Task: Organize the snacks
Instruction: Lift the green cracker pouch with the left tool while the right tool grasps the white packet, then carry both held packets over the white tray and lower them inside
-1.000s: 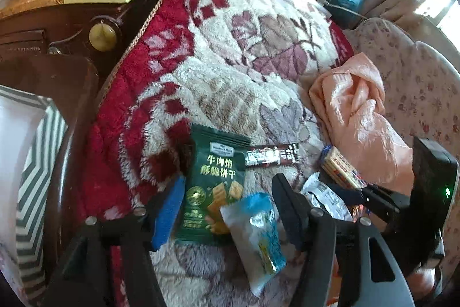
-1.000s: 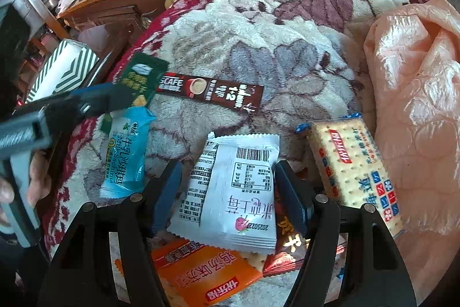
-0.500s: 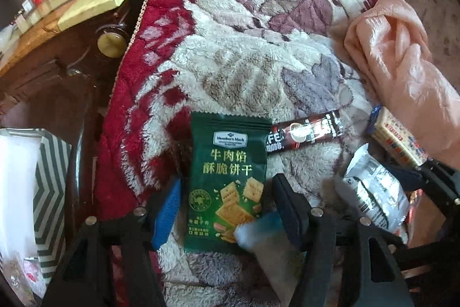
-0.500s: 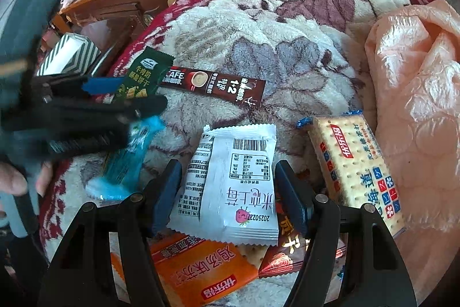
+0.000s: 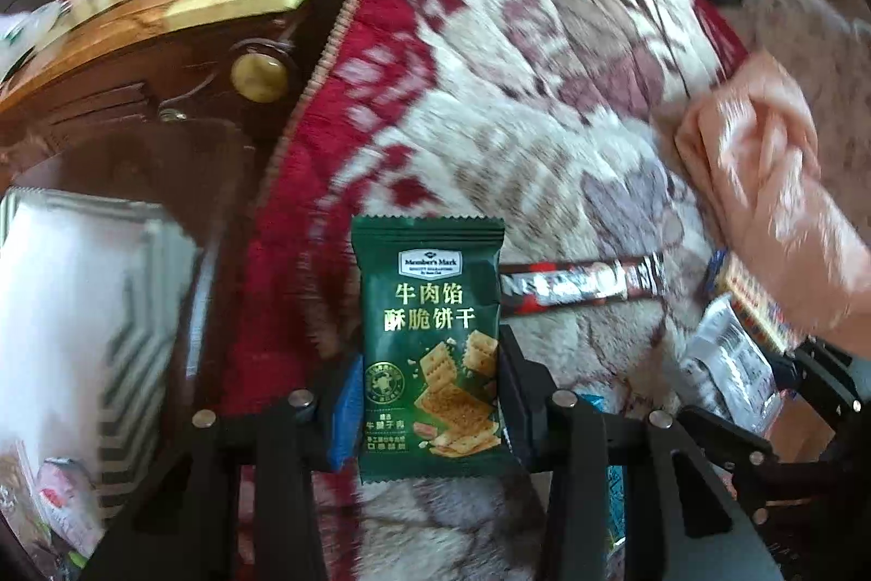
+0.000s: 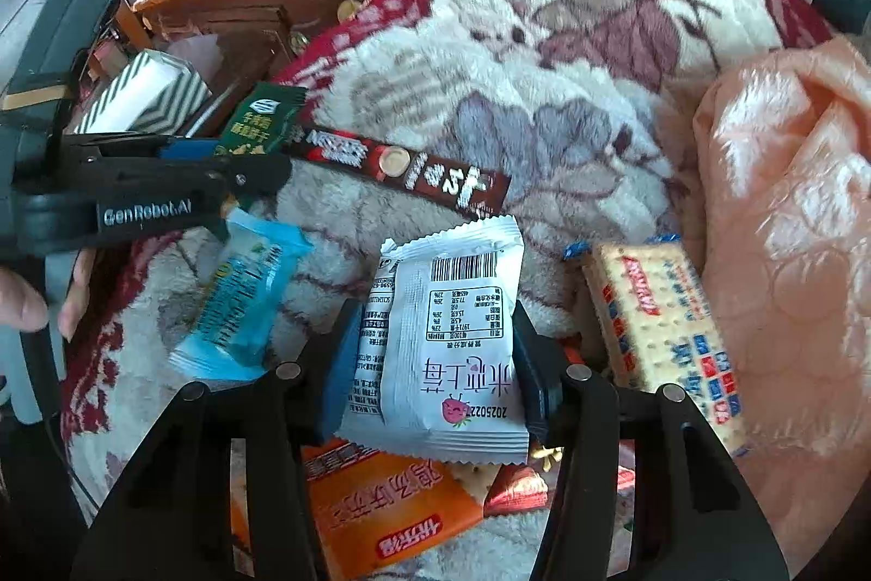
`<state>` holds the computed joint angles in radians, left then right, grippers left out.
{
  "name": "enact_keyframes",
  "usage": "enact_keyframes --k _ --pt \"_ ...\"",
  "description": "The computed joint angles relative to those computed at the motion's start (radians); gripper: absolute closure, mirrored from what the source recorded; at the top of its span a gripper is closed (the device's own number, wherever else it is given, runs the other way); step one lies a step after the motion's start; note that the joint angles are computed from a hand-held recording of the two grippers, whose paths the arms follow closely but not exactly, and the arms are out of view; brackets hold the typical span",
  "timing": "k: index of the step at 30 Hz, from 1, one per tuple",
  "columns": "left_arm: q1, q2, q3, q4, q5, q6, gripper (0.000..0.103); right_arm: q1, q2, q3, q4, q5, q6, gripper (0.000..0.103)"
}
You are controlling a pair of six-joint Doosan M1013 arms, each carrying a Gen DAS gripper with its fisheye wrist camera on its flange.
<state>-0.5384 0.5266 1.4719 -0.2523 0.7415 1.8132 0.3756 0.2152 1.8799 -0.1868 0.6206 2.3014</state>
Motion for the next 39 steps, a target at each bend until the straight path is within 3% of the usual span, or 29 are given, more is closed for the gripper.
enact_keyframes --k 7,15,29,39 --pt "0.028 -0.050 0.034 -0.024 -0.042 0.006 0.057 0.014 -0.043 0.002 -0.021 -0.037 0.050 0.052" --pt "0.036 -0.128 0.128 -0.018 -0.109 0.017 0.057 0.062 -0.058 0.001 -0.075 -0.044 0.150 0.052" --pt "0.055 -0.249 0.272 0.069 -0.235 -0.028 0.057 0.145 -0.032 -0.040 -0.086 -0.059 0.182 0.052" --pt "0.088 -0.292 0.328 0.099 -0.282 -0.072 0.057 0.182 -0.003 -0.082 -0.064 -0.054 0.146 0.052"
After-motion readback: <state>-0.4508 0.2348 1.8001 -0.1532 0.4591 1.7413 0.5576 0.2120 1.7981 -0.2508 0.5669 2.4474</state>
